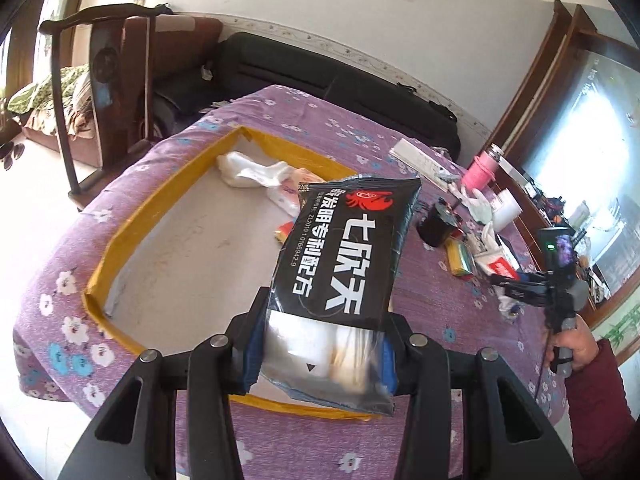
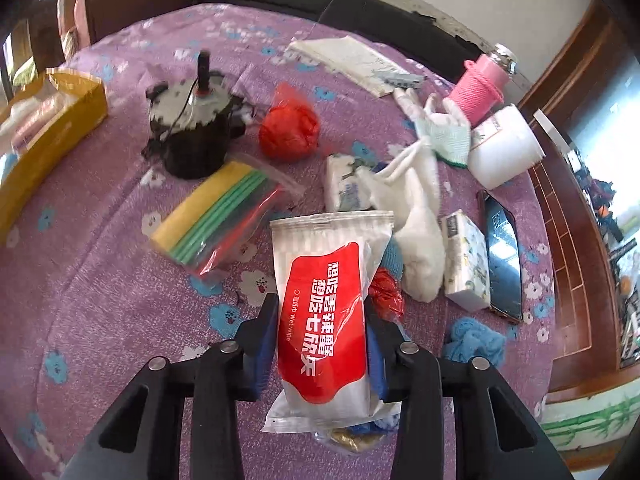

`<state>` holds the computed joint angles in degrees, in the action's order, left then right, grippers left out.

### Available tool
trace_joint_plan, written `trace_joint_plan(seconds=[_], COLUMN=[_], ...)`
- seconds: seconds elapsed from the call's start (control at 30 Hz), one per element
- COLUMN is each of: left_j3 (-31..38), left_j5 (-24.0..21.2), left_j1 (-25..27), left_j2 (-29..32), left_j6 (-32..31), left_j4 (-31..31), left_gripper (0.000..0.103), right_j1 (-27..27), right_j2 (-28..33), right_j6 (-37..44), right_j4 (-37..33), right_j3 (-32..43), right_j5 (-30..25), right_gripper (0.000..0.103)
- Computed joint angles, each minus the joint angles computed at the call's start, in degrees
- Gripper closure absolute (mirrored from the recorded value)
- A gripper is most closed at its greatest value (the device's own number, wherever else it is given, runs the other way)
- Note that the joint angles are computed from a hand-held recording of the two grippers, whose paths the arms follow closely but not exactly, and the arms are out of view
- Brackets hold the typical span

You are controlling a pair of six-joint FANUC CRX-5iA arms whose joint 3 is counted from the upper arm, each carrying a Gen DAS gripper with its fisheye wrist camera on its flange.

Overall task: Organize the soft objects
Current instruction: 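Carry both printed bags into the box and open both tools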

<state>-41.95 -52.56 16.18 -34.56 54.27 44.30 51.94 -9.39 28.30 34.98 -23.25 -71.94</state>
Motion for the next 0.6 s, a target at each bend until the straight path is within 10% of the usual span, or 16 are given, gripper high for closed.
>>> trace_joint_plan(seconds=[0.23, 0.6], left_j3=[6.5, 23.7], left_j5=[1.2, 0.8], left_j1=[0.5, -4.4], left_j2=[6.5, 26.8], left_j6=[5.0, 16.6], left_j4=[-10.6, -24.2], left_gripper=[0.058, 0.054], right_j1=[5.2, 8.7], right_j2=[-7.3, -2.8], right_j6=[-8.3, -3.1], right_j4=[7.1, -3.1], right_j3=[-1.2, 5.7], right_j5=[-0.6, 14.9], right_gripper=[0.062, 0.062])
